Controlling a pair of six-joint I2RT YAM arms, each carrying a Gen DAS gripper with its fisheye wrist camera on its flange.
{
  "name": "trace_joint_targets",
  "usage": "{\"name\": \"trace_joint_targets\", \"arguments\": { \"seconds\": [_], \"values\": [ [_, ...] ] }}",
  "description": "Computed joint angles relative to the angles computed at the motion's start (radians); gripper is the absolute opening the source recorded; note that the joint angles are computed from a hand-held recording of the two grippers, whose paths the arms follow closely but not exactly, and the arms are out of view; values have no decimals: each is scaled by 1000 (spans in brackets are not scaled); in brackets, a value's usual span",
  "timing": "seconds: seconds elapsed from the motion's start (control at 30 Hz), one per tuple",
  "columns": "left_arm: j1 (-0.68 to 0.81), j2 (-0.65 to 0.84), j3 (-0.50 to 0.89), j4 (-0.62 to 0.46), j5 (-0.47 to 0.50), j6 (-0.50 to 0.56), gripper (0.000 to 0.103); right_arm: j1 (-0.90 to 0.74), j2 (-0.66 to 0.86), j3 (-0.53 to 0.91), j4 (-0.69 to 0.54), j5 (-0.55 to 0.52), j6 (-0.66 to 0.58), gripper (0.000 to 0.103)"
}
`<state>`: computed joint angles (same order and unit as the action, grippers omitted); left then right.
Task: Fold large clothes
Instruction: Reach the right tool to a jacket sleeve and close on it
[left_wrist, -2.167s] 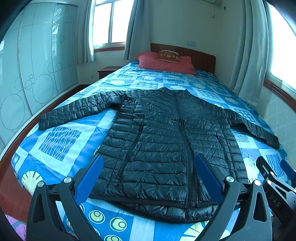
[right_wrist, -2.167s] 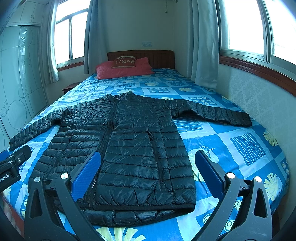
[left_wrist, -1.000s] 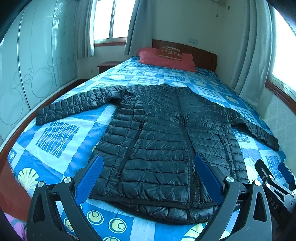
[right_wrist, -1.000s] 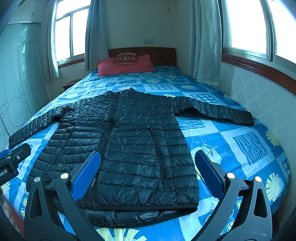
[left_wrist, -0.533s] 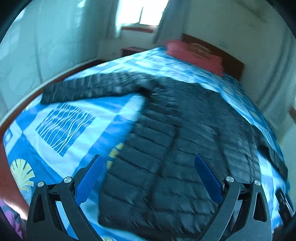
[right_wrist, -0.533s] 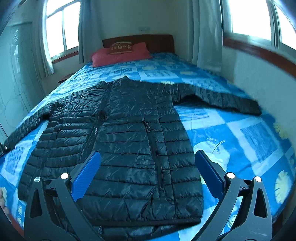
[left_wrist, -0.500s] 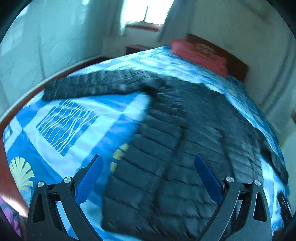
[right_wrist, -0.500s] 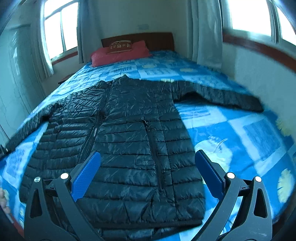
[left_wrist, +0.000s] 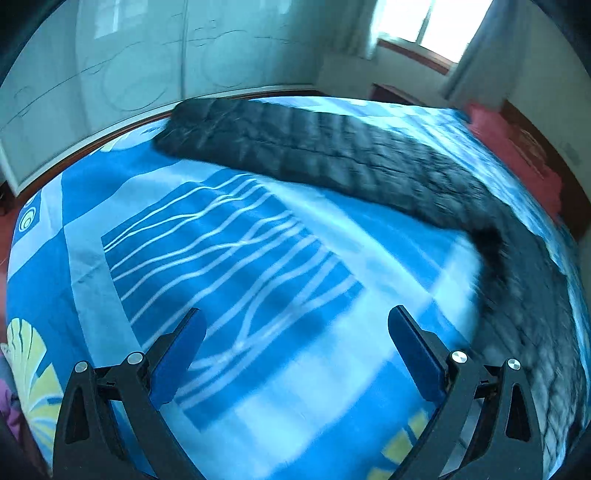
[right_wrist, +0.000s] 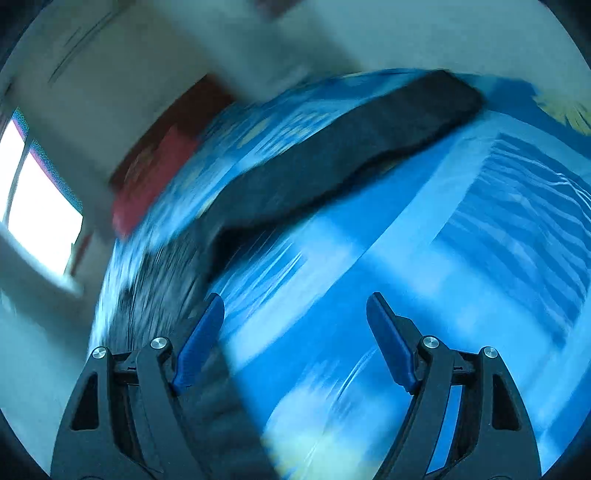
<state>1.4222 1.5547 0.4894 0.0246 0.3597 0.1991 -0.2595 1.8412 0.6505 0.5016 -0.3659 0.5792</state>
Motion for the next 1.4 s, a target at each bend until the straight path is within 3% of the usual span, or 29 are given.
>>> {"name": "trace_joint_targets", "arguments": {
  "seconds": [0.1, 0.27, 0.53, 0.6, 0.67, 0.7, 0.83, 1.1, 1.2, 1.4],
  "values": [
    [3, 68, 4, 72, -7, -29, 98, -124, 174, 154, 49, -62, 64, 79],
    [-16, 52, -82, 227, -38, -56, 98, -209, 382, 396, 42, -75, 134, 72],
    [-39, 84, -96, 300, -77, -72, 98, -214, 526, 601, 68, -8, 182, 70],
    [-60, 89, -100, 312, -108, -77, 98, -203, 534, 637, 22, 43, 154, 56],
    [-73, 92, -100, 316, -131, -77, 98, -213, 557, 677, -28, 42, 124, 17],
    [-78, 92, -102, 320, -138, -77, 98, -222, 570, 684, -17, 18, 145, 17],
    [-85, 97, -102, 326, -149, -79, 98, -227, 530, 629, 23, -2, 151, 8],
    [-93, 105, -107, 343, -163, -80, 98, -85, 302, 443, 103, 59, 36, 6],
    [-98, 110, -109, 353, -171, -80, 98, 33, 203, 390, 101, 110, -34, 6],
    [-97, 114, -113, 363, -167, -83, 98, 338, 107, 415, 7, 240, -157, 6]
  ]
}}
